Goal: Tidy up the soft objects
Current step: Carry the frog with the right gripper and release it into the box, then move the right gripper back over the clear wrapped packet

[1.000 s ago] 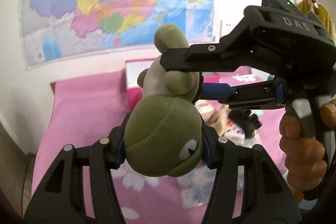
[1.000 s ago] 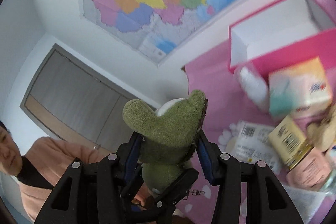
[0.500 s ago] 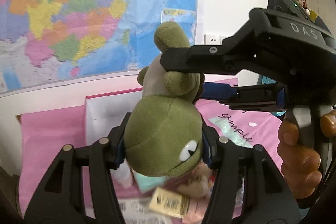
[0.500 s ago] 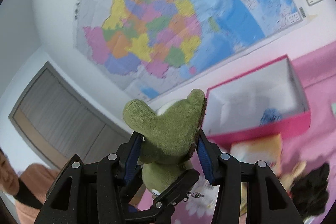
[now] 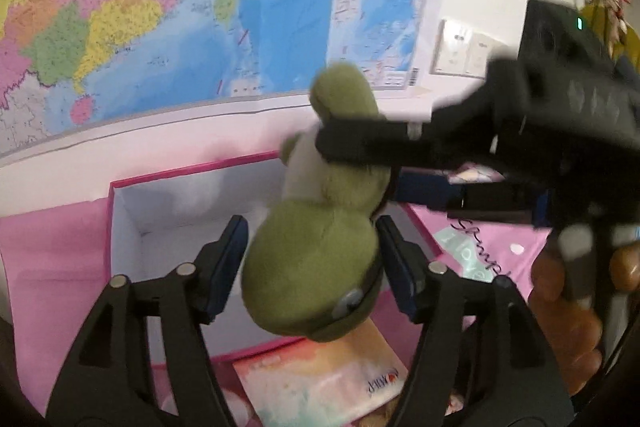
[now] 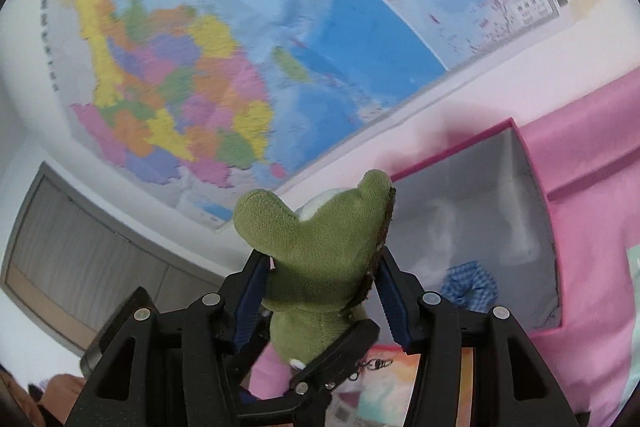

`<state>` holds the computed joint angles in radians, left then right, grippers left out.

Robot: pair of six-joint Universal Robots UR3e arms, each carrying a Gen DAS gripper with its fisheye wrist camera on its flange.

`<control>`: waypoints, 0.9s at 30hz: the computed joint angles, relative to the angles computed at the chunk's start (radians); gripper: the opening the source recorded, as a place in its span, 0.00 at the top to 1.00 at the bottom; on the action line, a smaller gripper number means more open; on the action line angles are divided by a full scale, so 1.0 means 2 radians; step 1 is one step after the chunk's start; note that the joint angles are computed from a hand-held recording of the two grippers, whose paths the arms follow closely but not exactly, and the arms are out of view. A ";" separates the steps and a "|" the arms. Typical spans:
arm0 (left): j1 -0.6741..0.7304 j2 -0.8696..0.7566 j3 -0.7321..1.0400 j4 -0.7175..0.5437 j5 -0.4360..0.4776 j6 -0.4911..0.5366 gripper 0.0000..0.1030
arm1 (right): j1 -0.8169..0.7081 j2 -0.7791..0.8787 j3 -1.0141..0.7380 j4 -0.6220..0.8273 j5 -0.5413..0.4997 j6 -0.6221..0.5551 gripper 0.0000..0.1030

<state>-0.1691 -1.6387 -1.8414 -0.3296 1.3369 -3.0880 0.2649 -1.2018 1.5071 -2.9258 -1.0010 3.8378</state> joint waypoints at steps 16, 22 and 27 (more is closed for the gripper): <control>0.026 0.068 -0.025 -0.030 0.023 -0.016 0.03 | -0.016 -0.014 -0.032 0.122 -0.074 -0.061 0.08; 0.077 0.281 -0.173 -0.076 -0.003 0.002 0.00 | -0.034 -0.200 0.166 0.069 -0.090 -0.119 0.00; 0.054 0.450 -0.280 -0.137 0.071 -0.024 0.00 | -0.050 -0.386 0.363 0.026 -0.098 -0.154 0.00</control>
